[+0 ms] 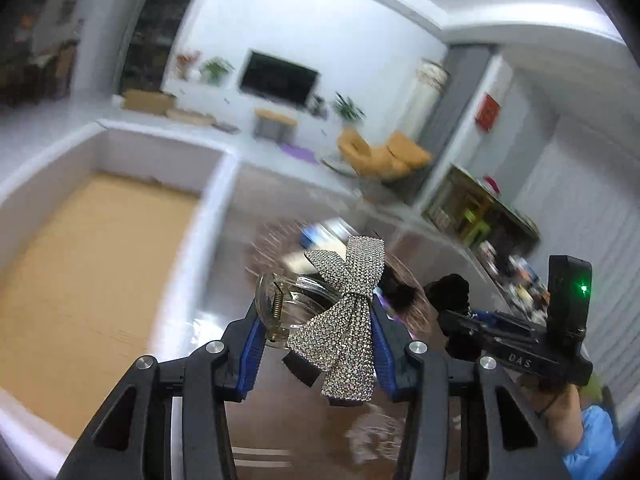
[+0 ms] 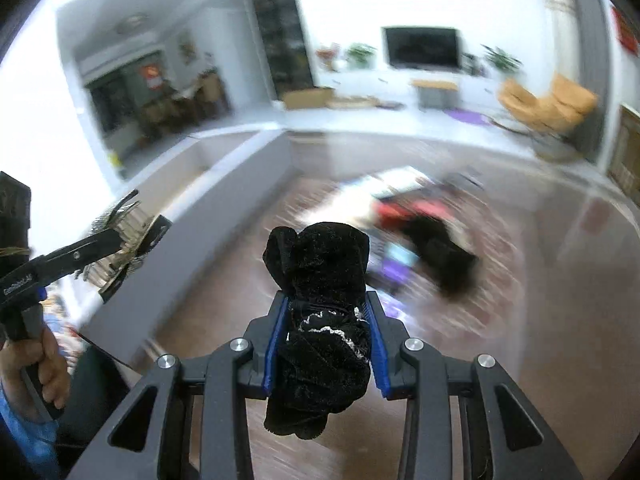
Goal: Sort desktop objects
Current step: 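Carry bow clip and glove into the cardboard tray and open both grippers, then return both grippers back over the table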
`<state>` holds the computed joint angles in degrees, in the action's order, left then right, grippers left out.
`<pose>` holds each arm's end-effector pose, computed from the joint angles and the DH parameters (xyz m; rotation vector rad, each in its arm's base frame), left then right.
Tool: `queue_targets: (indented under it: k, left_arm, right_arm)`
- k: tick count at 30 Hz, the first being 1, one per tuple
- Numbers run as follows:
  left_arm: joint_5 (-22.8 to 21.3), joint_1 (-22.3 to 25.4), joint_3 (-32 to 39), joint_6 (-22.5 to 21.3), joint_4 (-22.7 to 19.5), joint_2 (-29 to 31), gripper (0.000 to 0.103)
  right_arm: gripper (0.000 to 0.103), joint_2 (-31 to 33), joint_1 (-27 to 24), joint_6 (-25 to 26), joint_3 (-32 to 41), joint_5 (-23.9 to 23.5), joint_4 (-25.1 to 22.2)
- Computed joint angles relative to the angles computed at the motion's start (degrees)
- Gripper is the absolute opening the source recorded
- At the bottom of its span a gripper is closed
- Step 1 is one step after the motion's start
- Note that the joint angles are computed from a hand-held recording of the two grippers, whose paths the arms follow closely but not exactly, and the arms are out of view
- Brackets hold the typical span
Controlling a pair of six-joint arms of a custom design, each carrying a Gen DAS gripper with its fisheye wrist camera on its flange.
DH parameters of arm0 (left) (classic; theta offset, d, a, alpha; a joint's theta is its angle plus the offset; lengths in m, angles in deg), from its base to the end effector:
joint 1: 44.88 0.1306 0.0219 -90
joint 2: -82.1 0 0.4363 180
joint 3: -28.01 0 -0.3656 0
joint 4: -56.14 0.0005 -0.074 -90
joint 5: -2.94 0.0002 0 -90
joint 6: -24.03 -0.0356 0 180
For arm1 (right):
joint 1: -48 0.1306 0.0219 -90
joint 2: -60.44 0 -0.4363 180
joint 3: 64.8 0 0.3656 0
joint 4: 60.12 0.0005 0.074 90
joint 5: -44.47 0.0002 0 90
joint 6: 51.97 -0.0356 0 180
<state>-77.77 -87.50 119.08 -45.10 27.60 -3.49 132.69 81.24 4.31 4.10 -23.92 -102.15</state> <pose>0.3733 -0.3520 0.4865 0.5197 2.1715 -0.8063 0.2826 0.1689 0.4484 0.1891 2.2910 0.1539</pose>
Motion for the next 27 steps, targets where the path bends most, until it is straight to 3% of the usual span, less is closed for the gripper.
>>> queue_targets:
  k: [3, 7, 11, 14, 16, 18, 23, 27]
  left_arm:
    - [-1.6, 6.0, 0.4, -1.6, -3.6, -1.9, 0.047]
    - [-2.5, 14.2, 3.2, -3.5, -11.5, 0.1, 0.047]
    - [-2.9, 19.4, 6.0, -5.9, -18.8, 4.5, 0.047]
    - [-3.9, 20.5, 7.3, -6.9, -22.6, 7.0, 0.049]
    - [-5.1, 20.4, 8.4, -6.8, -24.9, 8.3, 0.055]
    - [-6.1, 19.9, 7.4, -7.0, -23.5, 7.8, 0.06]
    - [-9.5, 17.0, 2.6, -5.0, -15.3, 3.4, 0.069]
    - [-8.6, 12.0, 0.1, -3.7, -8.9, -0.5, 0.07]
  right_arm:
    - [0.037, 7.3, 2.7, 3.2, 7.2, -3.3, 4.1]
    - [0.037, 18.6, 5.8, 7.4, 18.2, -9.1, 7.1]
    - [0.037, 30.9, 7.0, 9.9, 30.9, -13.8, 3.1]
    - [0.039, 36.9, 7.1, 10.5, 36.8, -15.2, -1.1]
    - [0.047, 40.2, 6.7, 10.6, 39.9, -17.1, -4.1]
    - [0.071, 42.1, 6.4, 10.3, 41.5, -17.8, -5.6]
    - [0.079, 36.9, 6.2, 9.9, 34.4, -14.2, 2.5]
    - [0.091, 26.1, 6.9, 9.7, 21.0, -4.3, 12.2]
